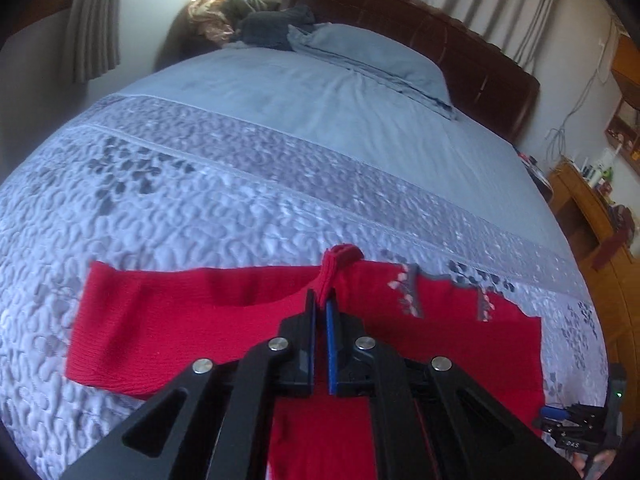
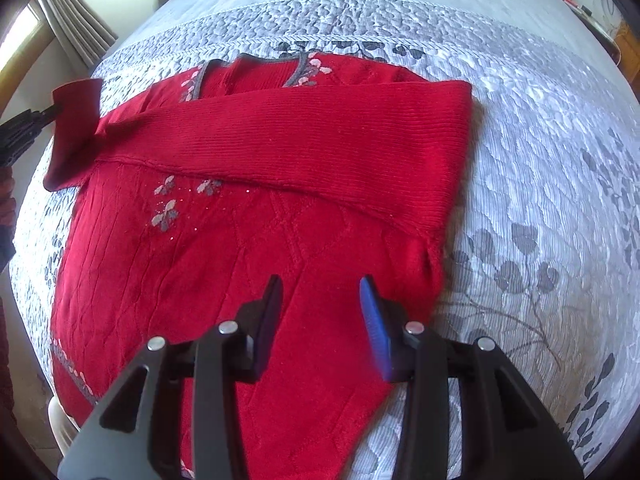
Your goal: Fold small clothes
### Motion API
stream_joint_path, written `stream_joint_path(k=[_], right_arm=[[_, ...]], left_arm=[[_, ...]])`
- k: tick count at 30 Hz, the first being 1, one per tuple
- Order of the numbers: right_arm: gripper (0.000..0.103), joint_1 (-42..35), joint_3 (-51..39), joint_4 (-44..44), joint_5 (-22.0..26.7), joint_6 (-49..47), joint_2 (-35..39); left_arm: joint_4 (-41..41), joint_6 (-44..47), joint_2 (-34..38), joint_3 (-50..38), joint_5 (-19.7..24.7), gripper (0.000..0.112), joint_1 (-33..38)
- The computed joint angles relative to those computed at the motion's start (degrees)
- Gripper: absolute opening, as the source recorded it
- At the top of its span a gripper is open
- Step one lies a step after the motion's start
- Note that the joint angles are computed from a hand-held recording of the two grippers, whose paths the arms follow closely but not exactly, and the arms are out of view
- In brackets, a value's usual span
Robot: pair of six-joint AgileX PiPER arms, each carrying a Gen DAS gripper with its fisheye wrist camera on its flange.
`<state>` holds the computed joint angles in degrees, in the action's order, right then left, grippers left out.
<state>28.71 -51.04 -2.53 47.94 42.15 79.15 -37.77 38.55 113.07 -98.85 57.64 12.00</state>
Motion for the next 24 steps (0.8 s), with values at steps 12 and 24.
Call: stream_joint_path(k=[12, 24], right_arm=[[0.043, -0.48, 3.48, 1.44, -2.35, -0.56, -0.74], [0.045, 2.51, -13.5, 3.67, 1.6, -3.44, 11.41]], left_arm=[[-0.8, 3.48, -2.57, 16.72, 0.32, 0.013, -9.02], [19.12, -7.25, -2.67, 7.7, 1.58, 0.049, -1.76]])
